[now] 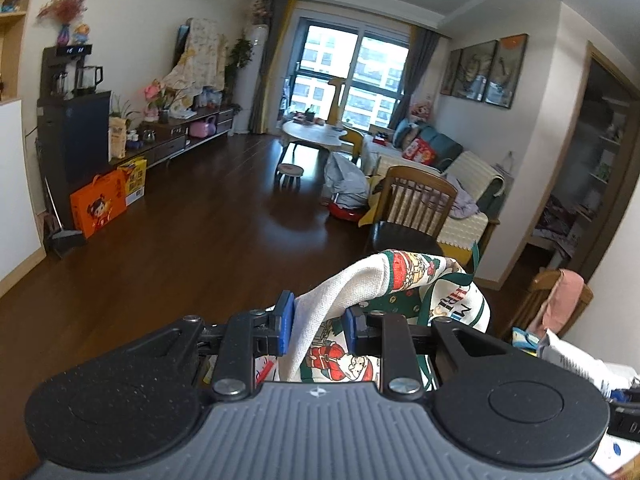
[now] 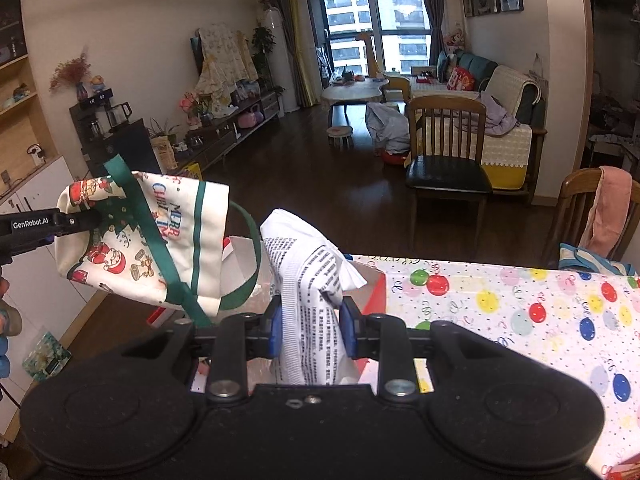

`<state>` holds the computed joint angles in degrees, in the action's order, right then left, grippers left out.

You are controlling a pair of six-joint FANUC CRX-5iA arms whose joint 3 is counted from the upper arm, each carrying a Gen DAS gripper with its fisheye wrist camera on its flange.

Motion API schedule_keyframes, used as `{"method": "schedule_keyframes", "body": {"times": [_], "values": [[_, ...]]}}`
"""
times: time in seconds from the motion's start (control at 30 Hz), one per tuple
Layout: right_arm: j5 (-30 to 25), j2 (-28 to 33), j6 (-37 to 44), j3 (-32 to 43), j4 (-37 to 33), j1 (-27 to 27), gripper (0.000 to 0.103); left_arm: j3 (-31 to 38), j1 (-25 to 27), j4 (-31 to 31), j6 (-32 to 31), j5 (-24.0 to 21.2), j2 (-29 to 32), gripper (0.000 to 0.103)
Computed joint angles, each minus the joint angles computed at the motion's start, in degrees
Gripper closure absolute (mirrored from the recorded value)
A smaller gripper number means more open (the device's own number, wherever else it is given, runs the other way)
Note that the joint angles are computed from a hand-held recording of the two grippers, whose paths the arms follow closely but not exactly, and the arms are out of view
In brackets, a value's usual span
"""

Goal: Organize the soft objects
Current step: 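Lift and carry the cloth bag and white packet over the red box with both grippers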

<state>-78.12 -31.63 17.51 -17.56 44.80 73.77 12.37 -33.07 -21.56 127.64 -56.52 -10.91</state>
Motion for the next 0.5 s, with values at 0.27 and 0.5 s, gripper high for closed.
{"method": "schedule_keyframes", "body": {"times": [0.27, 0.5], "values": [[5.0, 6.5, 2.2, 3.2, -5.3, -7.9, 0.076, 0.0, 1.0, -0.4, -1.4, 2.8, 3.7, 0.078], [7.7, 10.5, 2.4, 4.0, -9.2, -11.7, 0.076, -3.1, 1.8, 1.8, -4.1, 4.3, 5.2, 0.078]]}}
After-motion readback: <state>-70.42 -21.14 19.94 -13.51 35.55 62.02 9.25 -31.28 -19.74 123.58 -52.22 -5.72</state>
